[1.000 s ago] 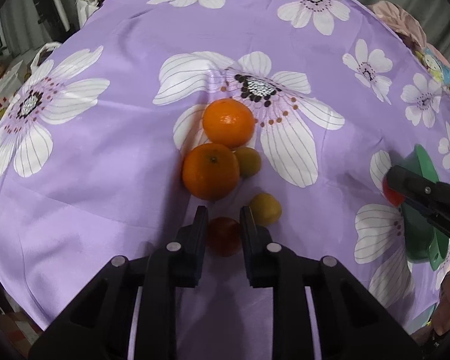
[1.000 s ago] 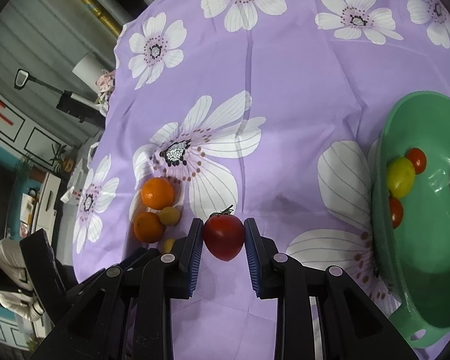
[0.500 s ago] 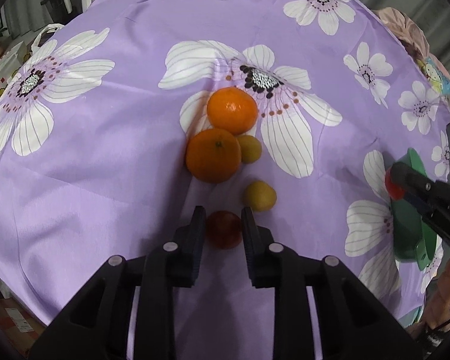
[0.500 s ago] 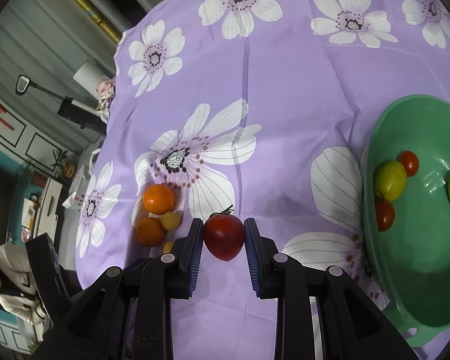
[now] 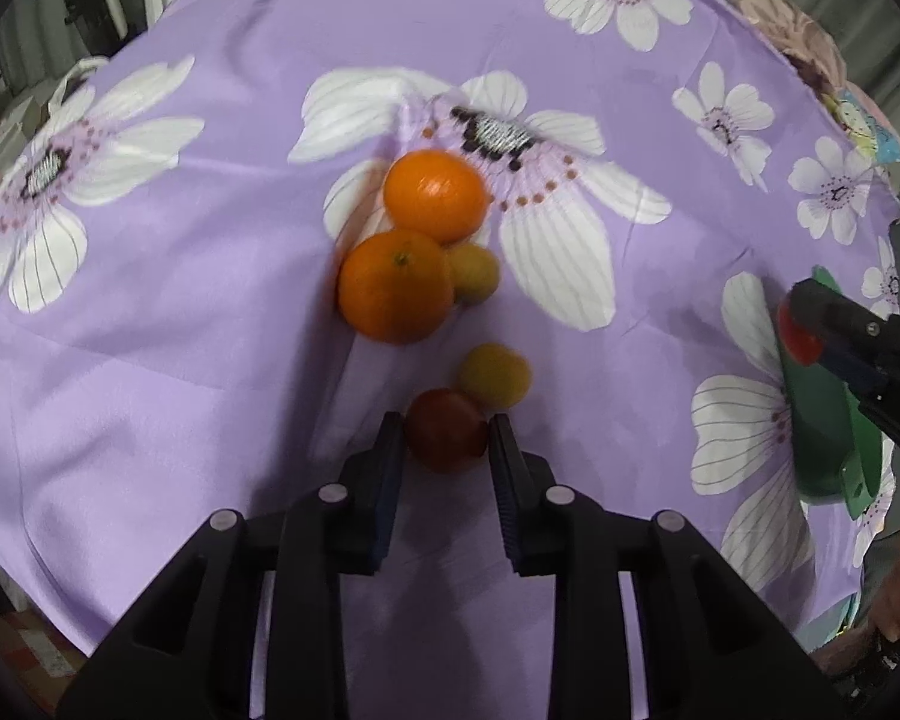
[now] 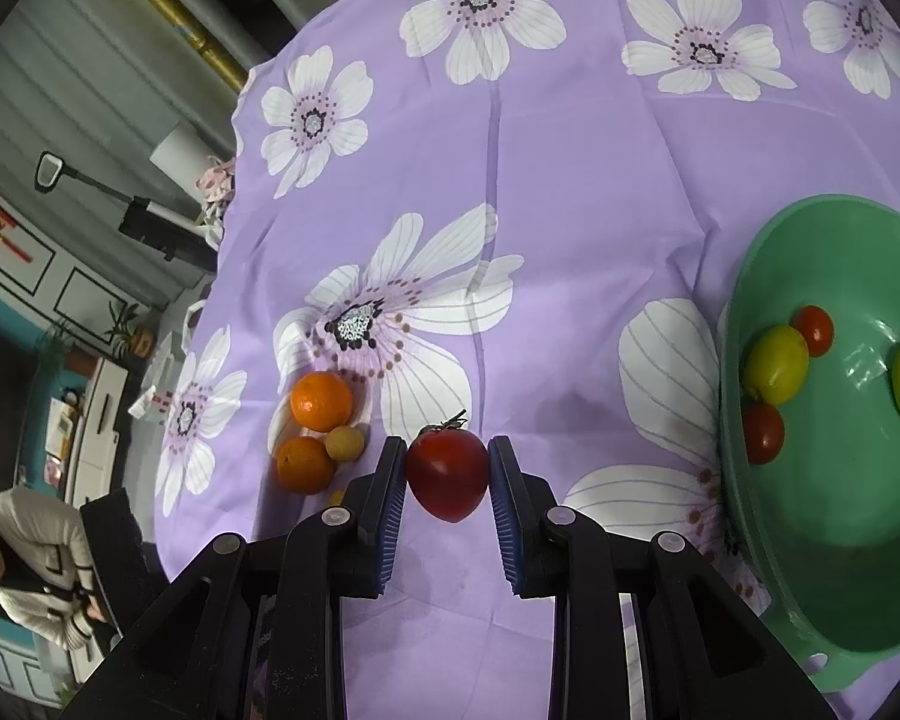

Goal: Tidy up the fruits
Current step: 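Carry both held tomatoes over the green bowl with both grippers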

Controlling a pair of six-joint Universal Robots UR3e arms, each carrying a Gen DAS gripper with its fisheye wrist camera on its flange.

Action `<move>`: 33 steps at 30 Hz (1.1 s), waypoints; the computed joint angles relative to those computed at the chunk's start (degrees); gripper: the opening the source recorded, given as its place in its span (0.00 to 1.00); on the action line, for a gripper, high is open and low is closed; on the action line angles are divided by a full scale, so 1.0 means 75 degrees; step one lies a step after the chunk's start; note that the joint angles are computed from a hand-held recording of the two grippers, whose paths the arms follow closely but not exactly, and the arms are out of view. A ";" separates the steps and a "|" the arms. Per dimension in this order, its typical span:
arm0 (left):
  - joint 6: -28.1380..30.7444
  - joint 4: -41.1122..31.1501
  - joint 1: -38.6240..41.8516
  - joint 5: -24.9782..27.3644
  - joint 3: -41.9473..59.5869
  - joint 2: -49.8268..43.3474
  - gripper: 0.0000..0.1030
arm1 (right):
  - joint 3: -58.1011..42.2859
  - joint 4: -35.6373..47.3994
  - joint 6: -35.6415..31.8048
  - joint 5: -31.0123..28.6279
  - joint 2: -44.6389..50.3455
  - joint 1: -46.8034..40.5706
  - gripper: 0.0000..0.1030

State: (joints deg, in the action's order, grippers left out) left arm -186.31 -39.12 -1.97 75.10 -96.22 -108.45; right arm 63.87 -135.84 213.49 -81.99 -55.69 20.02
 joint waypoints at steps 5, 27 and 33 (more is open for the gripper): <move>-0.0243 0.0876 -0.0274 0.0239 -0.0317 0.0364 0.27 | 0.0191 -0.0182 -0.0003 -0.0105 -0.0201 0.0004 0.28; -0.0504 0.2702 -0.2837 0.1260 0.1957 -0.0162 0.27 | 0.4102 -0.2739 0.0364 -0.2535 -0.3761 -0.0184 0.28; -0.0272 0.2347 -0.3459 0.1207 0.3018 -0.0846 0.27 | 0.5096 -0.2966 0.0586 -0.2735 -0.4711 -0.0605 0.28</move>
